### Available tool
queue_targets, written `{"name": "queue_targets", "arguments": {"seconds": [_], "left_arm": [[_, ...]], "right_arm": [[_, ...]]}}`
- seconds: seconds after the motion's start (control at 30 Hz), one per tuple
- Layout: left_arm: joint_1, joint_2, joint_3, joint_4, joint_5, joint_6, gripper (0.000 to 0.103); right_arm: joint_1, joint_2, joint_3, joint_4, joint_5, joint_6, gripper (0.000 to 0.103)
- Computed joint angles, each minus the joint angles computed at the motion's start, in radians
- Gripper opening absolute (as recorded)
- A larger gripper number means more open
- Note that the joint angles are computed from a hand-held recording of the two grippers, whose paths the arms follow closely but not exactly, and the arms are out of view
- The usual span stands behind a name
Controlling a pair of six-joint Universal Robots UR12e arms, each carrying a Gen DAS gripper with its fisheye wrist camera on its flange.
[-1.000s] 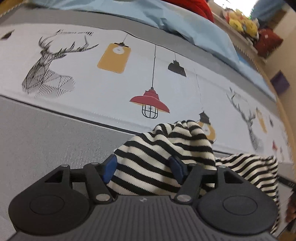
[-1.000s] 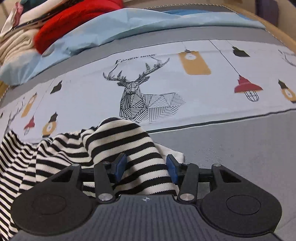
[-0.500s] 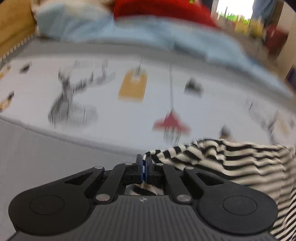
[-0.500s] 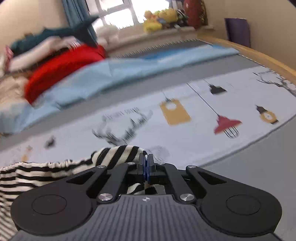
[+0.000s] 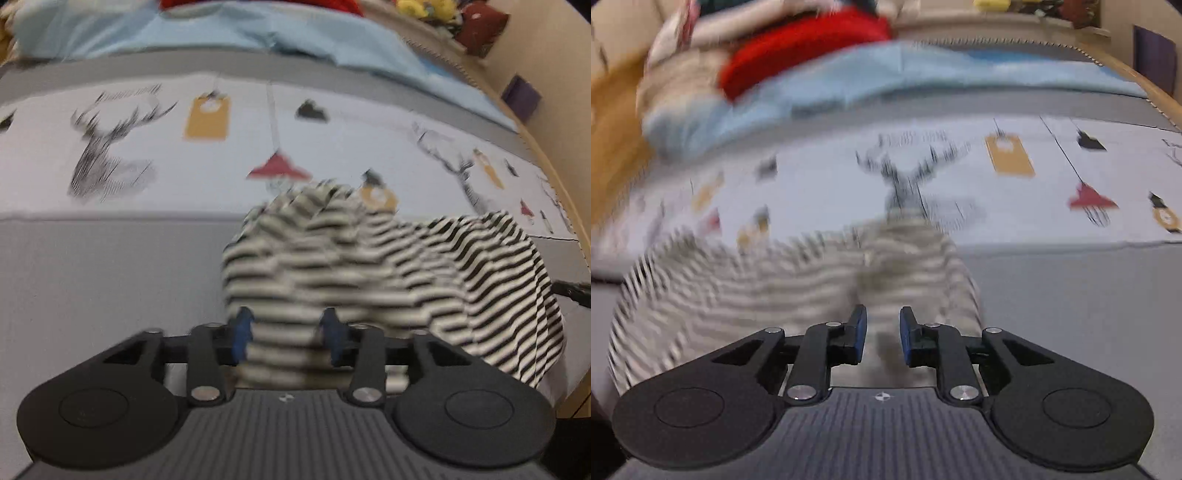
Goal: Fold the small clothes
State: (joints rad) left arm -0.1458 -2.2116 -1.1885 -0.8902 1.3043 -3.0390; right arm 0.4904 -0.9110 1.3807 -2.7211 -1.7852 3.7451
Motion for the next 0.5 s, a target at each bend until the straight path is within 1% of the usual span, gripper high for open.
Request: {"name": "queue_targets", "arguments": {"seconds": [0.03, 0.07, 0.1, 0.17, 0.2, 0.23, 0.3, 0.33, 0.4, 0.43, 0.47, 0.5], "left_arm": [[0.009, 0.007, -0.008, -0.025, -0.018, -0.017, 0.058], [0.02, 0.008, -0.01, -0.057, -0.045, -0.035, 0.058], [0.03, 0.008, -0.011, -0.091, -0.069, -0.046, 0.058], [0.039, 0.003, -0.001, -0.169, -0.083, -0.029, 0.058], [0.041, 0.0, 0.001, -0.199, -0.08, -0.016, 0.057], [0.042, -0.004, 0.004, -0.233, -0.084, -0.008, 0.056], [0.043, -0.016, 0.02, -0.307, -0.101, 0.005, 0.056], [0.042, -0.019, 0.023, -0.333, -0.101, 0.014, 0.056], [0.038, -0.017, 0.017, -0.358, -0.089, 0.027, 0.047], [0.036, -0.016, 0.014, -0.361, -0.082, 0.029, 0.026], [0.034, -0.011, 0.008, -0.351, -0.07, 0.034, 0.004], [0.031, -0.005, -0.002, -0.323, -0.048, 0.037, 0.005]], "right_arm": [[0.004, -0.012, 0.014, 0.024, -0.01, 0.004, 0.021], [0.006, -0.026, 0.034, 0.037, -0.016, 0.026, 0.027], [0.005, -0.042, 0.057, 0.05, -0.015, 0.058, 0.035], [0.007, -0.067, 0.094, 0.08, -0.025, 0.109, 0.042], [0.007, -0.076, 0.109, 0.088, -0.023, 0.127, 0.043], [0.004, -0.084, 0.126, 0.087, 0.004, 0.148, 0.043], [-0.007, -0.089, 0.154, 0.071, 0.09, 0.178, 0.044], [-0.007, -0.09, 0.16, 0.07, 0.118, 0.185, 0.044], [-0.006, -0.082, 0.159, 0.076, 0.144, 0.176, 0.044], [-0.006, -0.079, 0.159, 0.073, 0.147, 0.177, 0.044], [-0.007, -0.079, 0.16, 0.07, 0.15, 0.186, 0.039], [-0.007, -0.081, 0.165, 0.055, 0.151, 0.2, 0.019]]}}
